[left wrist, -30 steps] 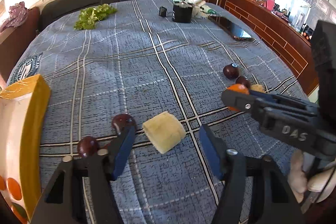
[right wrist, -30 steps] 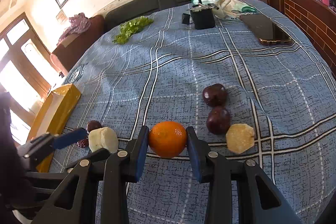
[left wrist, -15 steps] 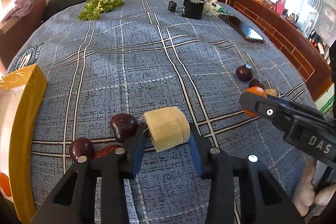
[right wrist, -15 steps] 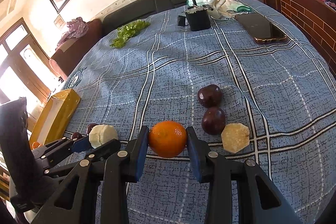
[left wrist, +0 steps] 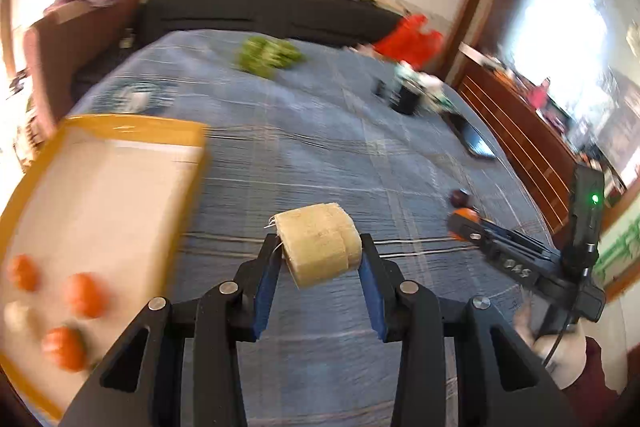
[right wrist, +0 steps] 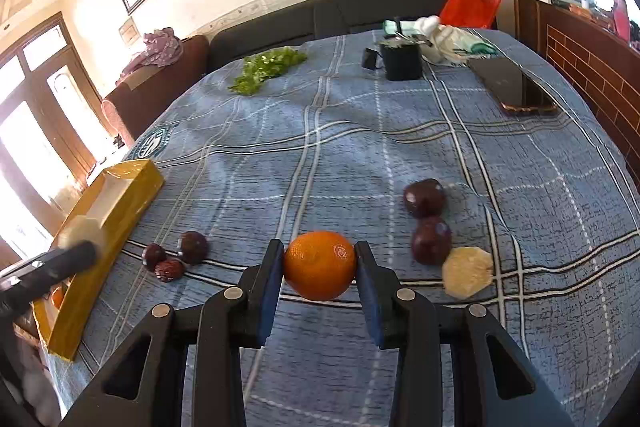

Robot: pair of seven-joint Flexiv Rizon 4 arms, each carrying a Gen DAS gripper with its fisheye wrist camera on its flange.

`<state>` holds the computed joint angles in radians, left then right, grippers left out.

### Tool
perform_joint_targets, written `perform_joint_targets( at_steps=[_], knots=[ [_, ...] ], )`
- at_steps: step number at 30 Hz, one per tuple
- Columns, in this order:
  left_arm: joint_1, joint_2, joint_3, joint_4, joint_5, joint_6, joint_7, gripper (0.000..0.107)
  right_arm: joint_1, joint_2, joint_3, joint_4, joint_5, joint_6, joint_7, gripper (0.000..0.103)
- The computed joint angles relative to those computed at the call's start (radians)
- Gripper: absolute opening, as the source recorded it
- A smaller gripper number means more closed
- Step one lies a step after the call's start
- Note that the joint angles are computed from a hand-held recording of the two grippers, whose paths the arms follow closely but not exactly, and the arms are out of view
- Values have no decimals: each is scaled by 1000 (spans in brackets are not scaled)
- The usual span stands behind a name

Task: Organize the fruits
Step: 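Carry the chunk and orange into the yellow tray and open both tools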

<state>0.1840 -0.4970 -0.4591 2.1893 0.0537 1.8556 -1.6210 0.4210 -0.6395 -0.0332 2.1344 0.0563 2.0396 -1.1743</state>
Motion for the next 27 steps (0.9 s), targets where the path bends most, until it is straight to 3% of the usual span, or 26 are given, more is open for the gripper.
perform_joint_targets(
  at_steps=[3,7,10,13,15,19,22,27],
  knots=[
    [42,81,52,68,-6,33,-31,38,28,26,3,8,0,5,-15,39],
    [91,145,122,110,-13,28,-68,38,-32,51,125,-14,-112,-19,6,39],
    [124,155,160,112,-19,7,-73,38,-16,53,163,-64,-184,-73,10,39],
    [152,130,184,102,-32,-3,-63,38,-77,16,281,-141,-308,-149,40,40],
    [175,102,182,91,-41,-13,-56,38,-70,-17,315,-198,-360,-207,52,40],
    [255,48,123,79,-40,-24,-41,38,54,-56,237,-285,-384,-301,51,40],
    [242,17,144,50,-64,-40,-29,38,168,-75,132,-326,-383,-355,59,40],
    [279,-23,100,15,-112,-114,8,38,287,-105,5,-373,-424,-465,70,40]
  ],
)
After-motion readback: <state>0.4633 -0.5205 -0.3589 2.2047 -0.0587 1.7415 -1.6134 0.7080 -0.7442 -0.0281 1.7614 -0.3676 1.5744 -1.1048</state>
